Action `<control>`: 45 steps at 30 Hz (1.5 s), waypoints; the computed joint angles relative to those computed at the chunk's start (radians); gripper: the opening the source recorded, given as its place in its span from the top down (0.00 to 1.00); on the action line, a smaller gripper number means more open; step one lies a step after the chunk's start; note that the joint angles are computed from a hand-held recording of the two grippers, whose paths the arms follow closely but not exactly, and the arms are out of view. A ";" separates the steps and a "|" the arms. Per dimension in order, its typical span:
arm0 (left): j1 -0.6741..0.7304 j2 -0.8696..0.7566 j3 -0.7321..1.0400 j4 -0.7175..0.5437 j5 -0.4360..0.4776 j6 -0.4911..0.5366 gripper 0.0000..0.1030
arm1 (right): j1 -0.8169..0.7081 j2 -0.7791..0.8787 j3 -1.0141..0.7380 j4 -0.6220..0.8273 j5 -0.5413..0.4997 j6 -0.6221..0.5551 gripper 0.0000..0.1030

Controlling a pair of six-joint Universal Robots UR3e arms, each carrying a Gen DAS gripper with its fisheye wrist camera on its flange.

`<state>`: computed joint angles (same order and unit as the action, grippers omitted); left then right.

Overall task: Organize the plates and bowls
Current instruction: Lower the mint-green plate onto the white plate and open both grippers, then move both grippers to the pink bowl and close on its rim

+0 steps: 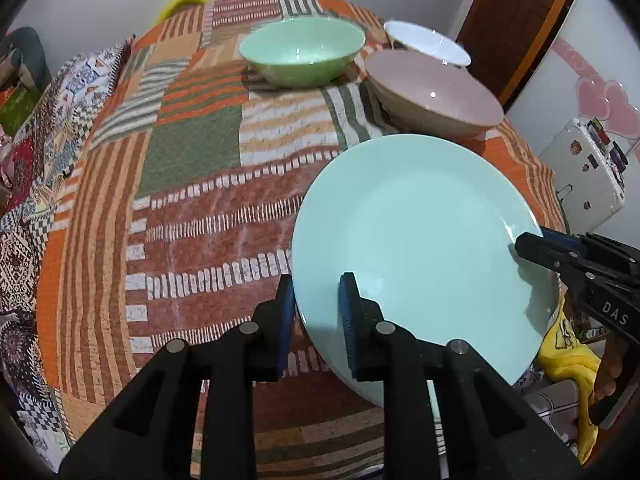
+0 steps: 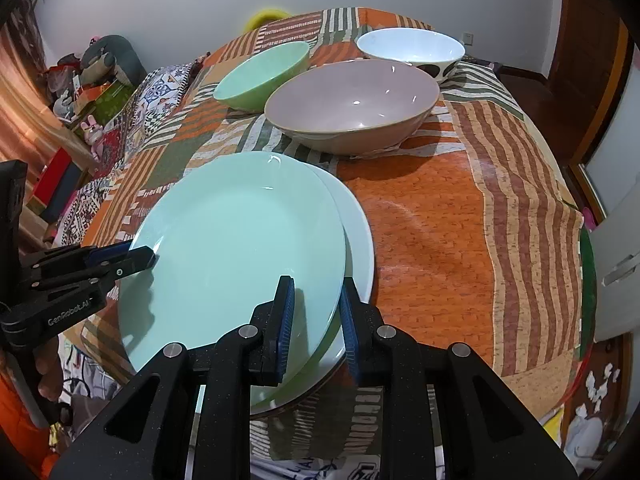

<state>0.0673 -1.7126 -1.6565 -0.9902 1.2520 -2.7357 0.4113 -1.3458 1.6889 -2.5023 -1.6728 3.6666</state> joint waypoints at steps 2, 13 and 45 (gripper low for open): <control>0.013 -0.017 0.010 -0.017 -0.021 -0.006 0.78 | -0.001 0.002 0.001 -0.008 0.005 -0.003 0.79; 0.008 -0.012 0.002 -0.002 -0.015 0.008 0.78 | 0.015 -0.013 -0.009 0.001 -0.058 -0.012 0.78; -0.111 -0.254 0.517 0.042 -0.015 -0.115 0.49 | -0.108 -0.026 -0.080 -0.119 -0.128 -0.096 0.51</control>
